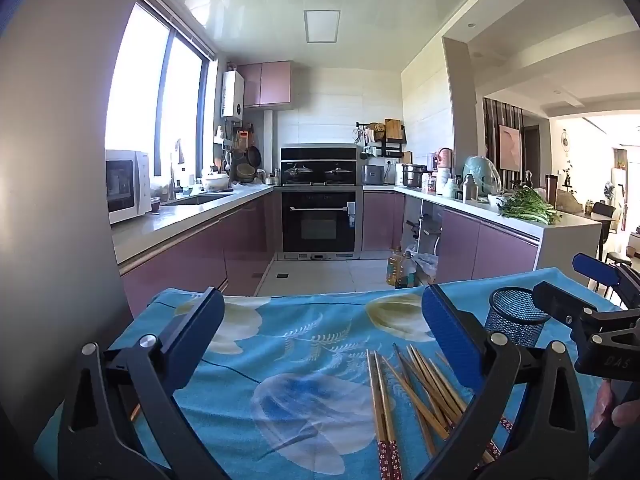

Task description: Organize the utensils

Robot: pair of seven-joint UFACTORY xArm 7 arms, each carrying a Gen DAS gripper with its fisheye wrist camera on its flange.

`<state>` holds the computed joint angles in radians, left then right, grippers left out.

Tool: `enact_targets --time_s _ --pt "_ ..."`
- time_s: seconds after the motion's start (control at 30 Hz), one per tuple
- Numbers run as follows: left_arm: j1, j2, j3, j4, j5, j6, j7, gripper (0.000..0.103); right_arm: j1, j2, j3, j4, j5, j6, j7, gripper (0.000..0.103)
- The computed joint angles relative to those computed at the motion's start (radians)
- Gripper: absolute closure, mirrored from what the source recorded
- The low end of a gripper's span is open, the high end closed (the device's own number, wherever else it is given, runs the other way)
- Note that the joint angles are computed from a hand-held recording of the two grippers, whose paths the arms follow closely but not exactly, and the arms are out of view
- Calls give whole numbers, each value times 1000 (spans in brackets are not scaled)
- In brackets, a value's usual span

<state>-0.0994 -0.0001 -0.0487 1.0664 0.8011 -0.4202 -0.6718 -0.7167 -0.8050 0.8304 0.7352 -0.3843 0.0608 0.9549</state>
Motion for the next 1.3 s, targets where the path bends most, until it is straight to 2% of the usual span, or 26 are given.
enact_targets --time_s 0.17,0.3,0.37,0.5,0.8,1.03,1.3 --pt "-5 -15 -5 -8 -4 5 -8 6 -3 -2 1 4 -6 11 3 7" --pt "-7 1 1 18 34 -1 -42 6 -5 -20 3 -2 -2 5 15 7" --pt "-5 -11 -1 -23 -34 -40 27 6 -5 -20 4 -4 0 2 15 7" --pt "-11 -14 1 -33 -59 -47 53 6 3 -24 -6 -10 4 -3 12 7" --pt "-17 -23 6 -45 -75 -60 68 6 -1 -29 1 -12 17 -7 6 7" --pt "-22 -16 0 -54 -128 -64 117 6 -5 -25 2 -3 17 -1 4 7" --pt "-23 -16 2 -52 -120 -64 110 6 -2 -27 -2 -7 18 -4 4 7"
